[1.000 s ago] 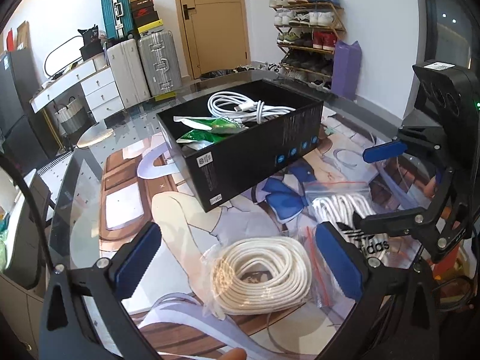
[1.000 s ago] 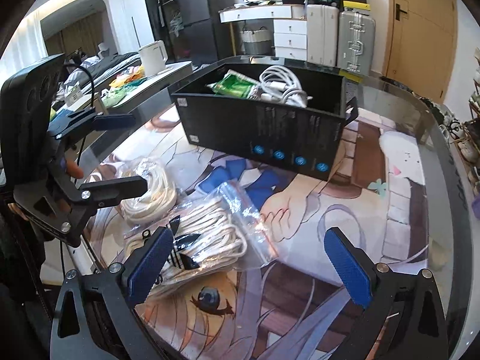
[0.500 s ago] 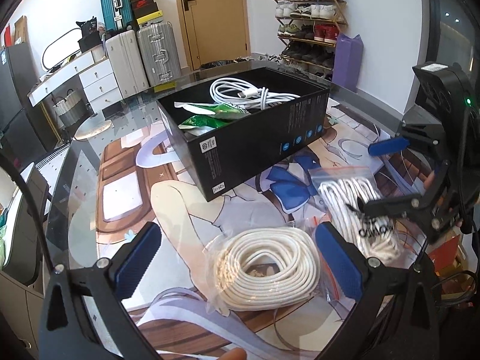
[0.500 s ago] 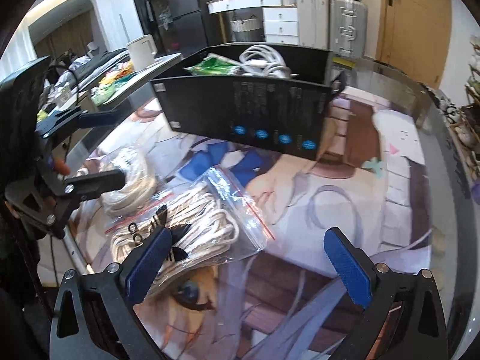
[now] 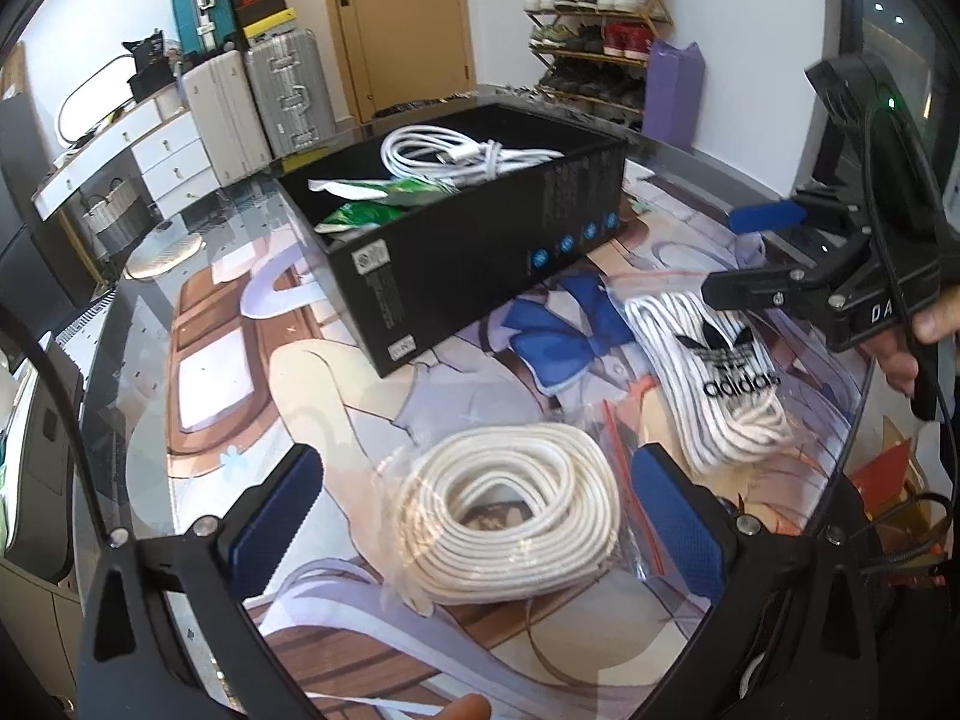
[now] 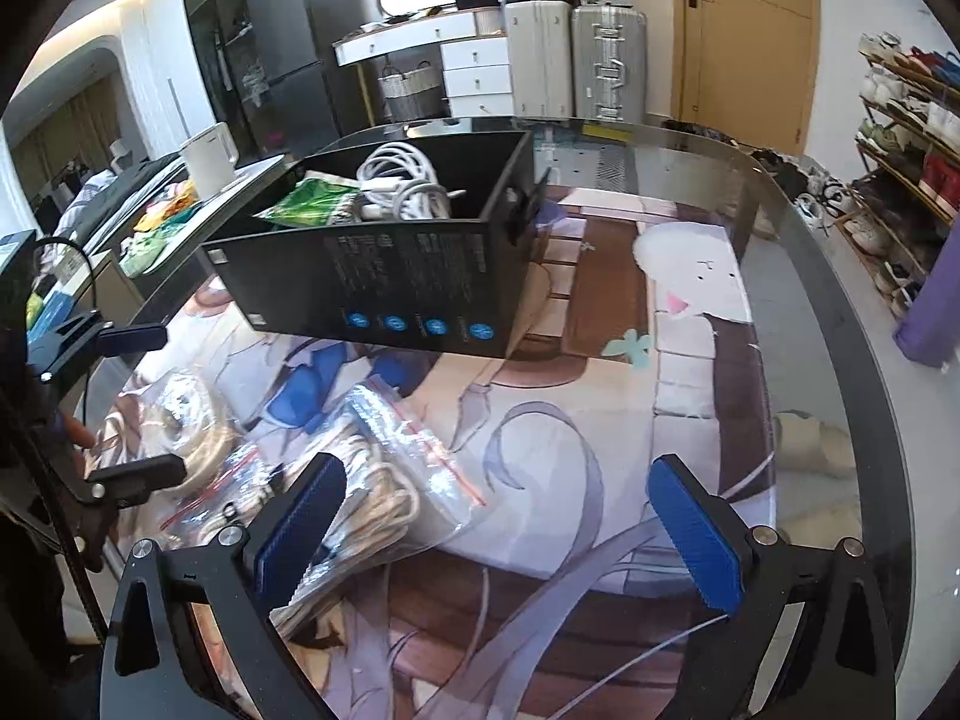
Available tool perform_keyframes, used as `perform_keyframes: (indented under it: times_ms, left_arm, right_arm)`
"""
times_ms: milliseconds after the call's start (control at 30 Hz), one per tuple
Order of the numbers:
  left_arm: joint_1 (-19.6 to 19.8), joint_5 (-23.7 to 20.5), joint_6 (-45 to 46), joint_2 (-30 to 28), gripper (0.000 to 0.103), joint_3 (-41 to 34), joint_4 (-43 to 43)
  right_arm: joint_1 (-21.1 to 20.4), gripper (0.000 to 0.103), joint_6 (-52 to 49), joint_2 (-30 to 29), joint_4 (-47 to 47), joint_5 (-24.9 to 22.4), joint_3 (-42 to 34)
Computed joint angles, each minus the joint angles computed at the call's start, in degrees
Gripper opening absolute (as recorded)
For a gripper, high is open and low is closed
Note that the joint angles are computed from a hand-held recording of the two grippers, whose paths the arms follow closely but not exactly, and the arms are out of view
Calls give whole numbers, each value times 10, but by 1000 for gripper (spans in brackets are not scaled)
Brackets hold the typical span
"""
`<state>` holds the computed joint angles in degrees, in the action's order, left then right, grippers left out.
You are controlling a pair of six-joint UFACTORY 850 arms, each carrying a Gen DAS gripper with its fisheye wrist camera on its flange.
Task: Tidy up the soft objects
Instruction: 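Move the left gripper to the bagged rope coil while the right gripper approaches the adidas bag, then grasp the bagged rope coil with the left gripper while the right gripper grasps the adidas bag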
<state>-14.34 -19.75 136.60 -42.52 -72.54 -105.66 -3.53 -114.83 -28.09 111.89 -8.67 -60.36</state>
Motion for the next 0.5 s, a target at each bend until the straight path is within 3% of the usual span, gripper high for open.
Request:
perform_keyframes:
  times_ms: [133,300,400,467,500]
  left_arm:
    - [-1,9,-33,0,103,0,42]
    - [-1,15,-89,-4,103,-6,100]
    - [-1,19,-140,-9,103,-15,146]
    - [1,13,-170,-12,99,-20,172]
    - [2,5,-183,-14,92,-22,187]
  right_arm:
    - [2,102,54,8,-59,-25,7]
    - [-1,102,79,24,-112,-91,21]
    - [8,102,62,31,-135,-104,28]
    - [16,102,56,32,-146,-103,32]
    - [19,102,65,30,-160,-102,31]
